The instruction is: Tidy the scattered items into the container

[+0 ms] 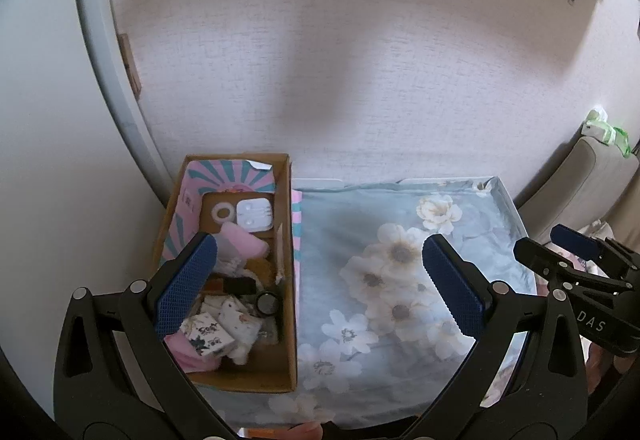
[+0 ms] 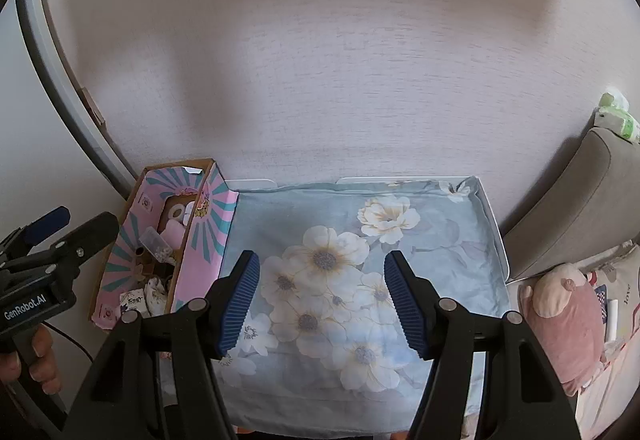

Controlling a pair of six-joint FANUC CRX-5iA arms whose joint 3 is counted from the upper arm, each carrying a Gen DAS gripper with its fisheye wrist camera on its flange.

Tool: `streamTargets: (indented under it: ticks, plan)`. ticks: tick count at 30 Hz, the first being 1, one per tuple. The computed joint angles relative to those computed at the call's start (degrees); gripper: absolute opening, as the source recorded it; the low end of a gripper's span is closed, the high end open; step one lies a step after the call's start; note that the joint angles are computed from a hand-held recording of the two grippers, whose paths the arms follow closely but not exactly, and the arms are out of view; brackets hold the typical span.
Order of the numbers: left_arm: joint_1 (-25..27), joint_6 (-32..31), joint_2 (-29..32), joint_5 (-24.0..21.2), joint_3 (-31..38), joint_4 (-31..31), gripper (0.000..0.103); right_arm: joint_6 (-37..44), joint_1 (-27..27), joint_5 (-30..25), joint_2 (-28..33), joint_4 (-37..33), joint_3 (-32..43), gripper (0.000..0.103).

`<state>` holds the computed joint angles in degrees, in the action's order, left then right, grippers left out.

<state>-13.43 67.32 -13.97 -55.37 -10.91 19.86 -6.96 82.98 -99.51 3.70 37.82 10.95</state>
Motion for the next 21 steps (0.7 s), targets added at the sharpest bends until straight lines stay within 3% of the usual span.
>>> streamTargets:
  ticks: [21]
  plan:
    - [0.1, 1.9, -0.3, -0.7, 0.3, -0.6, 0.102, 0.3, 0.7, -0.5, -0.1, 0.8, -0.1, 0.06]
